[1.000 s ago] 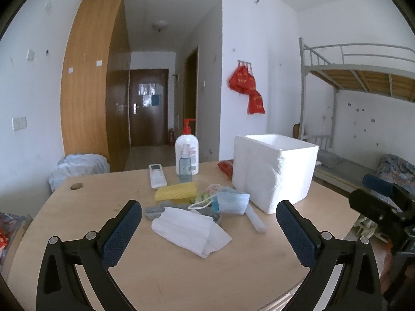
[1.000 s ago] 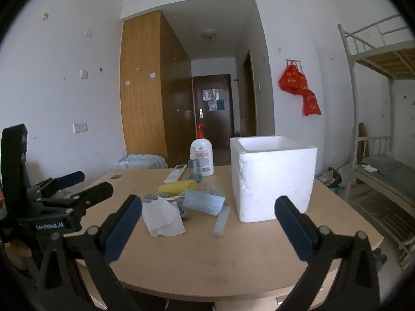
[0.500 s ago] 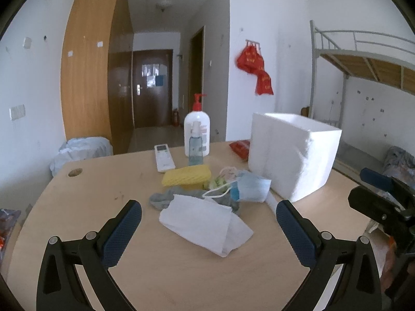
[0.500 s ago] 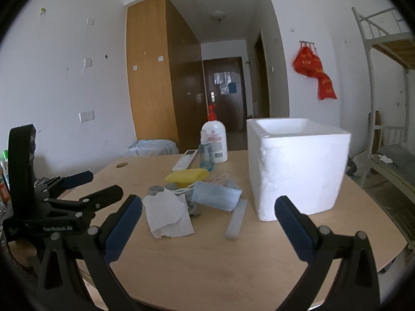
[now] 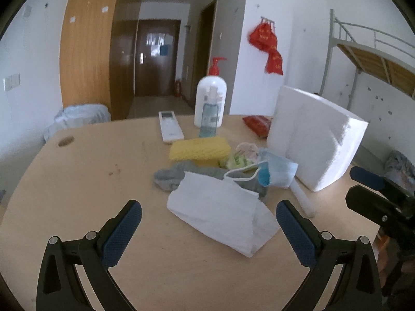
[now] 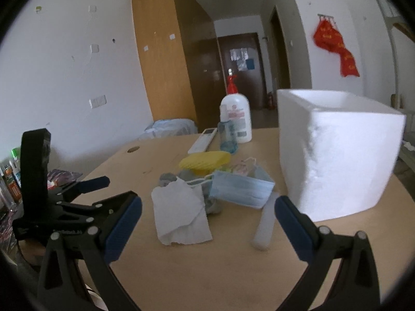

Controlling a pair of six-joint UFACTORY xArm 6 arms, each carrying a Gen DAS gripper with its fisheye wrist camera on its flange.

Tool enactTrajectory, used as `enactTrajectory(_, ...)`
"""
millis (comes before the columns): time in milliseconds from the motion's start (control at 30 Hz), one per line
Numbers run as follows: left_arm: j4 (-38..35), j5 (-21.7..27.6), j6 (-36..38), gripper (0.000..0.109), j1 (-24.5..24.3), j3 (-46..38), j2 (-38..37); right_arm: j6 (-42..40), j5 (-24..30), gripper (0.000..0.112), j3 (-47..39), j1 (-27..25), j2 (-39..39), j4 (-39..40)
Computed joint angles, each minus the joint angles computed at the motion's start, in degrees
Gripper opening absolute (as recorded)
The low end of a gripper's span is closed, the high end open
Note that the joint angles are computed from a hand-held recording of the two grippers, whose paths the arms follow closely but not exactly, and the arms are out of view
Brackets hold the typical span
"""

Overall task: Organize soft objects
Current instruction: 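Move both tools toward the tissue and blue mask on the desk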

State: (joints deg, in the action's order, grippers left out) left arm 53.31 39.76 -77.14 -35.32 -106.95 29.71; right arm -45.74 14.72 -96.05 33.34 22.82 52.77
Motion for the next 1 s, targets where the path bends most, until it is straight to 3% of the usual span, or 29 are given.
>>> enactTrajectory(267,-7.3,-2.7,4.4,0.103,2.7,-2.5,3.0,1.6,6.0,0.103,-8.7,-0.7,6.4,-2.9)
enactTrajectory(400,-15.8,-5.1,10.3,0.103,4.0,-3.8,4.7,5.0,9.3,0.103,-13.9,-1.3,9.8,-7.0)
enactTrajectory(633,-27.7,-2.7,16.9,0.102,5.1,-8.5,8.2,10.1,17.9,0.103,-25.3,-2.8,16.9,-13.9)
enactTrajectory(833,-34.1,0.6,21.4,0.089,5.3,-14.1,11.8,14.7,24.3,0.103,-35.7,-3.9,23.4,-19.3)
enactTrajectory(1000,-34.4,2.7,21.7,0.077,5.2,-17.1,13.6,15.1,27.3,0.103,-41.0,-4.5,26.5,-20.2)
